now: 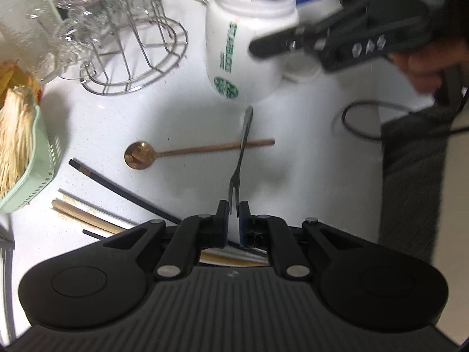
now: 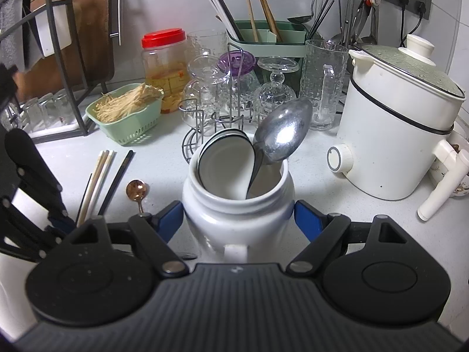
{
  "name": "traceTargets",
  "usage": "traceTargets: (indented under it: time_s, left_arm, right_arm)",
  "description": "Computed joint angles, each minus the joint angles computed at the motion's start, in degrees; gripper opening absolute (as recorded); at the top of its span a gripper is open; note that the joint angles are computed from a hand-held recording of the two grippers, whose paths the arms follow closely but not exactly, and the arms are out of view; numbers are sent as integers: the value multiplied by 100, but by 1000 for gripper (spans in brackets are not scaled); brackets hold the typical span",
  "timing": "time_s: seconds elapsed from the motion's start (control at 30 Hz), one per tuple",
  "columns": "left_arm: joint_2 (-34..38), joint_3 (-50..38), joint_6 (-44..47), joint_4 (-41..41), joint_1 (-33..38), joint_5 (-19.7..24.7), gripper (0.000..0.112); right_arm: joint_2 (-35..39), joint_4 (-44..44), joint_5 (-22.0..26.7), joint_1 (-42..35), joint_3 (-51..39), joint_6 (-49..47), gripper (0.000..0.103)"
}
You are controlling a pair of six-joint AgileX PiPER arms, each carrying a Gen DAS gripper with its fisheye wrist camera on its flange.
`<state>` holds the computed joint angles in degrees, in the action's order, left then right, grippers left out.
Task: Organize utensils
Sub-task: 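Carry the steel fork with the left tool and insert it into the mug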
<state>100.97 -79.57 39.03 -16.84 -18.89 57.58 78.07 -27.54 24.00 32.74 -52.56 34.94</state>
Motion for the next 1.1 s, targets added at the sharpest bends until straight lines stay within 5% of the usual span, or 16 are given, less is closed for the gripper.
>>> traceTargets:
  time_s: [0.4, 0.93, 1.1]
  left_arm:
    - [-175, -815, -711, 79, -95, 405, 3]
    - [-463, -1015, -2627, 953, -481, 178, 0]
    - [-502, -1495, -3031, 1191, -503, 477, 1]
  right_arm:
    - [137, 551, -229, -206, -89, -688, 85]
    - [277, 1846, -397, -527, -219, -2276, 85]
    - [328, 2372, -268, -636, -342, -2921, 85]
